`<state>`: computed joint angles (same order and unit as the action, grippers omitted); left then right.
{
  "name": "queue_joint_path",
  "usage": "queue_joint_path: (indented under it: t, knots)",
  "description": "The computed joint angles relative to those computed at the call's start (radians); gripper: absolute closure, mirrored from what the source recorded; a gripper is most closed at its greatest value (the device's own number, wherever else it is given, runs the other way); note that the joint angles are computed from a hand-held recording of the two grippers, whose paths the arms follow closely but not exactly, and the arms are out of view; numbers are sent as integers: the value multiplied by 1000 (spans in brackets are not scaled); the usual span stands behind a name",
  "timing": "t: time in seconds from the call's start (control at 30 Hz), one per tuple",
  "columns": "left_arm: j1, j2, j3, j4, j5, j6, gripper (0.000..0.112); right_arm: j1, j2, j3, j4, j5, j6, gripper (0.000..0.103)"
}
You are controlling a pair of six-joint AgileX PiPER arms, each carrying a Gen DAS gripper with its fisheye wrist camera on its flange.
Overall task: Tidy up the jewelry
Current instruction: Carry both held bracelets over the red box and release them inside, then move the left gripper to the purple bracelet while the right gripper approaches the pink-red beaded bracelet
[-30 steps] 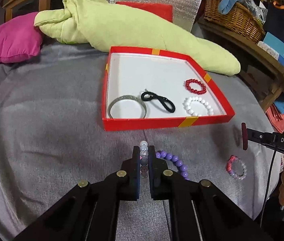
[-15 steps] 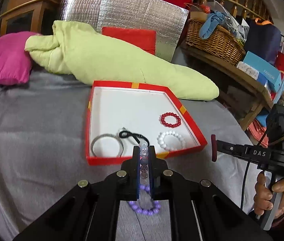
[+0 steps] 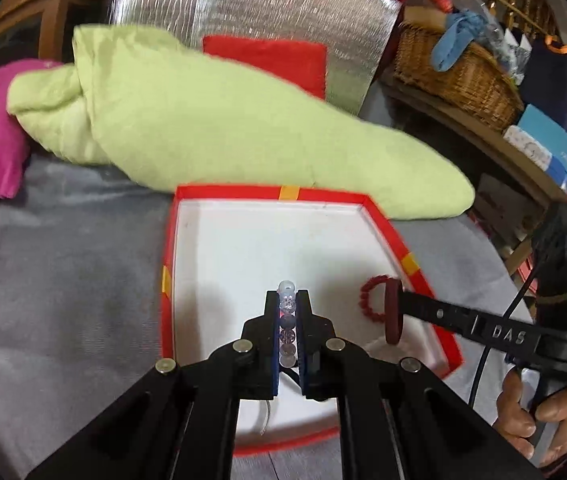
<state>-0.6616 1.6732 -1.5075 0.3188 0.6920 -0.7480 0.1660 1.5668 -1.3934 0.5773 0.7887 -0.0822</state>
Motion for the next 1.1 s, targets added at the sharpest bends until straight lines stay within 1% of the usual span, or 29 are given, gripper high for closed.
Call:
queue_joint_path:
  t: [0.07,0.17,0.27,0.3,0.33,0.37,0.43,0.57,0.67,0.7,0.73,0.77,0.8,0.83,0.87,0.9,0.97,1.1]
  knots:
    - [24,37,-25,-48,5,41,105,10,52,-48,-16,5,37,97]
    - [37,72,-61,-68,22,74,105,19,104,-99,-46,13,87,95]
    - [43,86,-80,-65,32,79,102,-3,140,-120,11,27,66,94]
    - [43,84,-80,-64,30,79,97,-11,136,-109,24,18,59,94]
    - [40,77,-73,-55,24,70,90,-13,126,-97,12,7,68,93]
    - [38,67,-64,-45,21,60,78,-13,122,-96,2,5,73,92]
    - [29,39,-38,-11,11,29,66,-29,96,-72,13,3,48,92]
    - [22,-14,5,14,5,-14,66,-62,23,-8,9,14,30,92]
    - [6,-62,56,62,12,-91,63,-79,-24,23,-25,37,28,92]
    - [-4,-74,70,86,22,-120,61,-87,-41,37,-28,45,22,92]
    - [-18,-91,92,117,35,-158,57,-98,-60,54,-22,52,14,90]
    - [-32,-110,119,145,47,-195,56,-108,-76,71,-10,54,4,80]
    - [-46,-127,140,166,60,-227,56,-122,-102,96,2,57,-4,74]
    - [-59,-141,157,179,76,-253,56,-133,-127,120,12,56,-12,62]
    - [-69,-152,170,186,88,-271,55,-149,-162,154,29,51,-27,56]
    - [-86,-168,189,199,103,-299,55,-164,-198,187,45,51,-44,56]
    - [-132,-192,218,245,145,-367,49,-196,-259,235,65,68,-66,56]
    - [-274,-233,272,353,279,-519,45,-293,-381,331,115,136,-130,56]
